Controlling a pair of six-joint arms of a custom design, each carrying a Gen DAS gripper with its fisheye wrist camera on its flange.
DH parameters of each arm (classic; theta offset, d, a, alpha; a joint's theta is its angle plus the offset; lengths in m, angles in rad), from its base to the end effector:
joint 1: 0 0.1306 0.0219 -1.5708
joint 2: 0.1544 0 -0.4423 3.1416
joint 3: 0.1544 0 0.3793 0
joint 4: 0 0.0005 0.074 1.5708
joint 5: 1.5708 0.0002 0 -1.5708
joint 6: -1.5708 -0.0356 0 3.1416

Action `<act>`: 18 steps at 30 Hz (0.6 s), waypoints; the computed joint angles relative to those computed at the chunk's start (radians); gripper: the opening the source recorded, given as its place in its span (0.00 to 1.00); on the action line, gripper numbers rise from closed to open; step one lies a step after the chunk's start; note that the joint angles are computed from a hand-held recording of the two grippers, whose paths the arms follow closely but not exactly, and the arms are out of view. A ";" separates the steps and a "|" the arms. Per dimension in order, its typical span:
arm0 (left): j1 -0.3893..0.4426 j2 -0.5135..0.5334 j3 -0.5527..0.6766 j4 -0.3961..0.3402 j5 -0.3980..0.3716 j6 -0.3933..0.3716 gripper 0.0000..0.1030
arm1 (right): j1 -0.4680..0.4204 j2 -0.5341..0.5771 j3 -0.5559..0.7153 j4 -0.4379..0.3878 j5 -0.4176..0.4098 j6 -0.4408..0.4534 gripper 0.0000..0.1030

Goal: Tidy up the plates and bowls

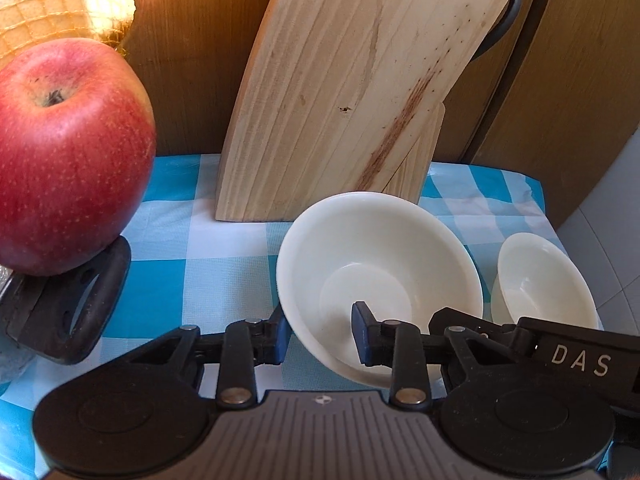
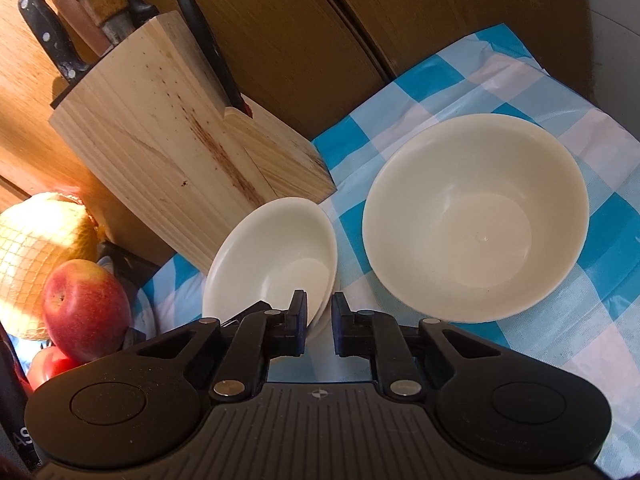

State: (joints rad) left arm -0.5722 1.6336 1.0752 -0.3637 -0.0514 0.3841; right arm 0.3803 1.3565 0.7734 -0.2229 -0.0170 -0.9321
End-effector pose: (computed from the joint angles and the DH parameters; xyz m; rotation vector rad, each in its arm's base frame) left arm 0.4252 -0.2723 0.2741 0.2152 2.5136 -0.3327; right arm 0.3600 0.1440 0.2840 0.6658 2.3827 0.6237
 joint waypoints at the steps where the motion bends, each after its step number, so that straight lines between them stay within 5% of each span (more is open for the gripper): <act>1: 0.002 0.001 0.000 -0.002 0.009 0.004 0.24 | 0.001 0.001 0.002 -0.003 0.003 0.006 0.17; 18: -0.038 -0.094 -0.026 -0.013 -0.082 -0.018 0.17 | 0.024 -0.069 -0.004 -0.020 0.024 0.027 0.16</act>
State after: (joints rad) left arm -0.6106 1.5392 1.0491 -0.3772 -0.1338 0.3659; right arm 0.4039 1.2878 0.7692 -0.2428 0.0067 -0.9047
